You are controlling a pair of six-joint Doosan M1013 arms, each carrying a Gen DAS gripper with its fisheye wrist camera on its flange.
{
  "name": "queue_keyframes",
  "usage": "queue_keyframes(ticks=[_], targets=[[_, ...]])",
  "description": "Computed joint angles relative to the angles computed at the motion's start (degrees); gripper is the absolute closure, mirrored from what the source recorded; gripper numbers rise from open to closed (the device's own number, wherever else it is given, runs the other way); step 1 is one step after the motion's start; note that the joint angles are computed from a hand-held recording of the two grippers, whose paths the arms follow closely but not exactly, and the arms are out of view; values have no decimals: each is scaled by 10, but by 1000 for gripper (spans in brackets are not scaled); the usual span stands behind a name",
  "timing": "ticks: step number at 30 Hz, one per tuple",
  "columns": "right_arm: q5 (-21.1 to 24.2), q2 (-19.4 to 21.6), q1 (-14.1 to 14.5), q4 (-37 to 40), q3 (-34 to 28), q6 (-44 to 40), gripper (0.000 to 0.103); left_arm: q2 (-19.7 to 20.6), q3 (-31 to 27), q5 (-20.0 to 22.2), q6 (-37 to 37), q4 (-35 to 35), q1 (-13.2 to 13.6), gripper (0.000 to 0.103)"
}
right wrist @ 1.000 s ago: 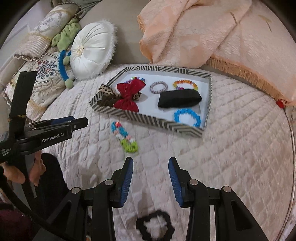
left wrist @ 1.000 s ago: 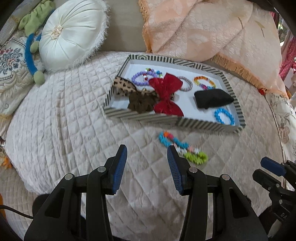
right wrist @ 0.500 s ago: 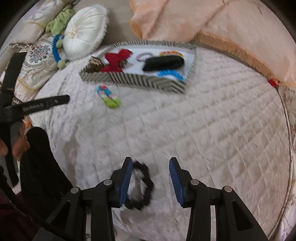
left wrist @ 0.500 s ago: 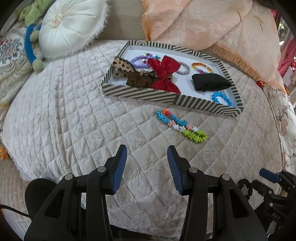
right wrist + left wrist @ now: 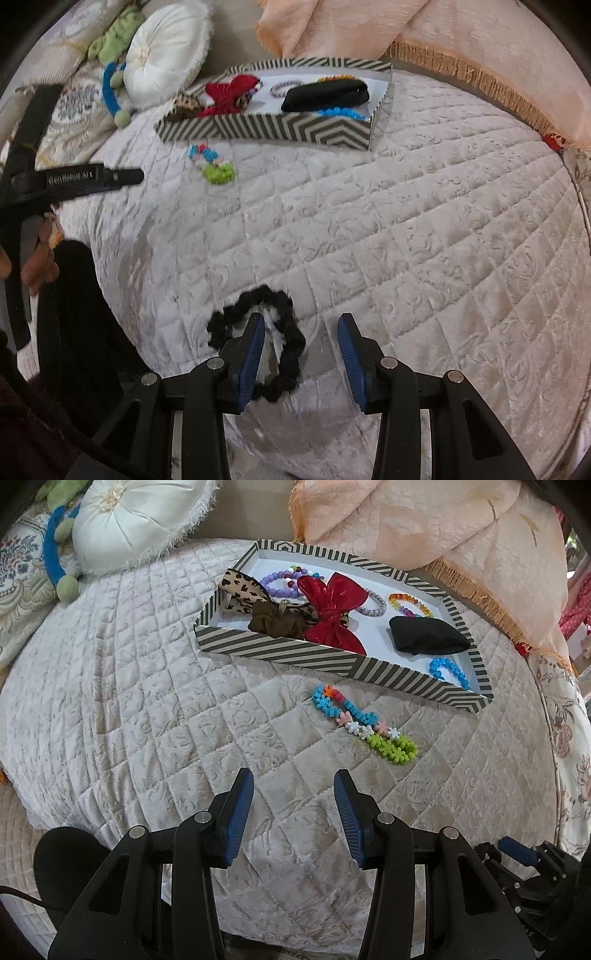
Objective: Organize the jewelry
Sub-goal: 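Move both open tools back toward the blue-green bracelet and black scrunchie, then grasp the blue-green flower bracelet with the left tool while the right tool grasps the black scrunchie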
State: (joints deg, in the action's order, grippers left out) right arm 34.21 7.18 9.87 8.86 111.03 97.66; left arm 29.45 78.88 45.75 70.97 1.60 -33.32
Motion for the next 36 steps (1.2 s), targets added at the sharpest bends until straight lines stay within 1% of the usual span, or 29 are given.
queue_keyframes(ticks=[1,2,3,5,6,7,8,11,15,17,22,25,28,32,34,35,36], targets=[[1,4,0,6,-2,-11,64,1,-2,1,0,-5,1,58],[1,6,2,-5,-4,-9,65,3,-4,3,1,-11,3,58],[1,7,6,-24,-5,-4,68,5,-7,5,2,-19,4,58],[-2,10,16,-75,-8,15,79,11,-16,12,6,-36,7,57],[-3,10,16,-77,-9,12,80,15,-21,15,9,-46,8,55],[-6,12,13,-69,-11,2,85,19,-27,19,10,-57,10,55],[-7,13,11,-70,-12,2,88,23,-33,21,8,-66,12,55],[-18,17,3,-60,-15,2,88,37,-54,28,-15,-73,15,54],[-26,19,-2,-44,-14,-6,88,59,-86,50,-50,-37,13,54],[-29,20,-4,-24,-12,-16,88,66,-96,62,-59,-20,12,54],[-27,21,-11,8,-12,-39,88,84,-116,79,-29,-64,17,54],[-23,22,-13,16,-14,-47,88,92,-125,83,-32,-79,19,54],[-25,23,-14,19,-14,-51,88,98,-131,87,-41,-73,17,54],[-36,24,-16,30,-12,-61,88,103,-140,93,-38,-44,10,54],[-39,26,-11,13,-14,-59,88,105,-140,86,-33,-43,9,73],[-39,27,-10,8,-16,-56,88,105,-140,87,-39,-32,9,87],[-40,28,-10,5,-17,-54,88,104,-137,81,-32,-42,11,91]])
